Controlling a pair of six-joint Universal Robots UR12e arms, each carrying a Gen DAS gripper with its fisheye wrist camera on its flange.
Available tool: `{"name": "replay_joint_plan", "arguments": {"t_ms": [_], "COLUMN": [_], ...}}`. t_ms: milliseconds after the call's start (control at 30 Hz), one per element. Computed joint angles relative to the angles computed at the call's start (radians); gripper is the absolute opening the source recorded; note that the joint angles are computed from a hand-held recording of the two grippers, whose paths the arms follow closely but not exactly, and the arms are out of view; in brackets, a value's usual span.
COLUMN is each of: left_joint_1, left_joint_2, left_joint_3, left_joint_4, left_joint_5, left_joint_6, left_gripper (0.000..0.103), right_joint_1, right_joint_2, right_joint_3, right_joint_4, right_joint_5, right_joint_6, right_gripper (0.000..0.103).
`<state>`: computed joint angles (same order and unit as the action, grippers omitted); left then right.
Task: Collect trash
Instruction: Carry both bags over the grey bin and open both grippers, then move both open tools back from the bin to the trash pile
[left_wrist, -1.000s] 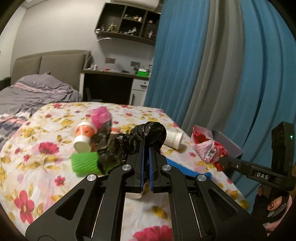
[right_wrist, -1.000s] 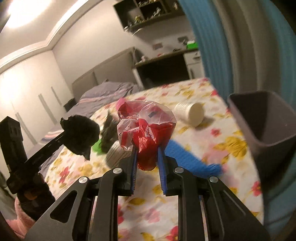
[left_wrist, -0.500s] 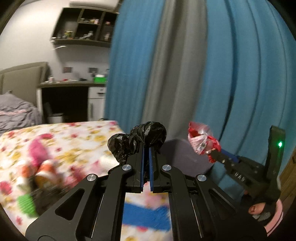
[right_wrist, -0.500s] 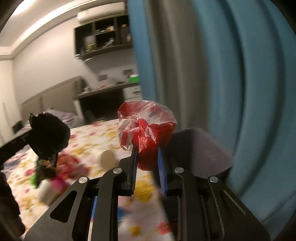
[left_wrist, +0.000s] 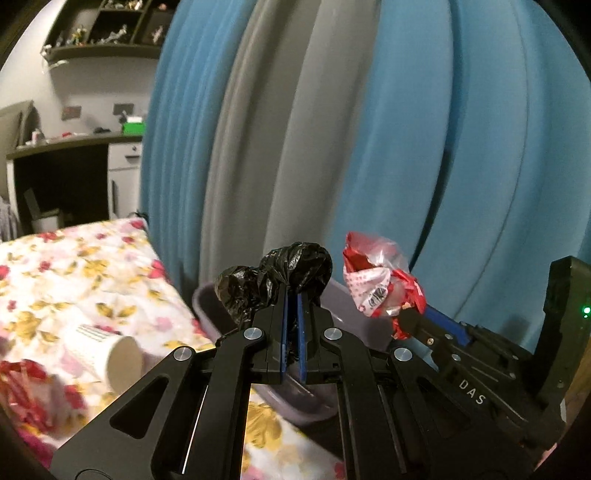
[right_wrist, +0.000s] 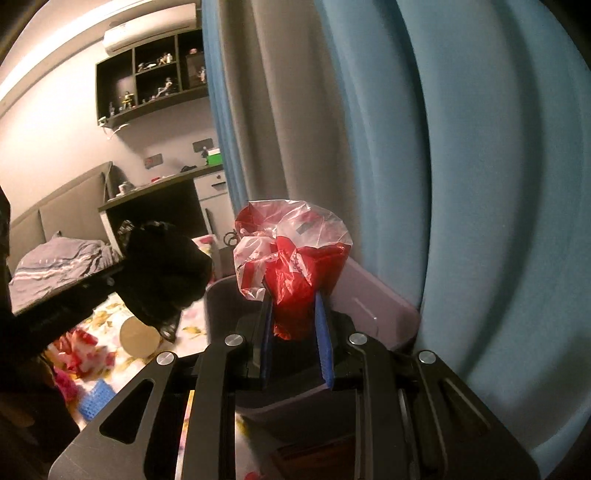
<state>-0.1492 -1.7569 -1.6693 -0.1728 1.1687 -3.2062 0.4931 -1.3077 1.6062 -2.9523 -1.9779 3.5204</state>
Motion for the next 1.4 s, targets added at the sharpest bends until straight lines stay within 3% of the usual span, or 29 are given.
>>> {"name": "replay_joint_plan", "arguments": {"t_ms": [300, 1000, 1033, 1100, 1167, 1200, 1267, 1333, 1400], "left_joint_1": [-0.019, -0.007, -0.006, -0.005, -0.001, 0.001, 0.008, 0.01, 0.008], "left_joint_2": [-0.058, -0.092, -0.094, -0.091, -0.082, -0.078, -0.067, -0.053, -0.035], "left_joint_3": [0.047, 0.08, 0.082, 0.079, 0.066, 0.061, 0.043, 0.027, 0.008], "left_joint_4": [-0.047, -0.138, -0.142, -0.141, -0.12, -0.111, -0.071, -0.043, -0.016], "left_joint_5": [-0.022, -0.116, -0.12, -0.1, -0.077, -0.063, -0.035, -0.007, 0.041], "left_joint_6": [-0.007, -0.016, -0.013, -0.017, -0.038, -0.049, -0.081, -0.092, -0.092], "left_gripper": [0.004, 0.005, 0.007, 0.025, 0.039, 0.054, 0.069, 0.076, 0.091], "right_joint_1": [-0.01, -0.013, -0.014, -0.015, -0.014, -0.014, -0.013, -0.008, 0.003], "right_joint_2": [0.0, 0.032, 0.032, 0.033, 0.034, 0.034, 0.035, 0.035, 0.034], "right_joint_3": [0.014, -0.032, -0.03, -0.03, -0.029, -0.027, -0.026, -0.026, -0.024], "right_joint_4": [0.003, 0.038, 0.036, 0.035, 0.032, 0.027, 0.018, 0.011, -0.01], "right_joint_5": [-0.012, -0.025, -0.026, -0.028, -0.034, -0.035, -0.041, -0.056, -0.078], "right_joint_6": [0.016, 0.034, 0.034, 0.036, 0.039, 0.041, 0.038, 0.032, 0.017], "right_gripper": [0.023, 0.025, 0.025, 0.028, 0.04, 0.047, 0.05, 0.058, 0.065]}}
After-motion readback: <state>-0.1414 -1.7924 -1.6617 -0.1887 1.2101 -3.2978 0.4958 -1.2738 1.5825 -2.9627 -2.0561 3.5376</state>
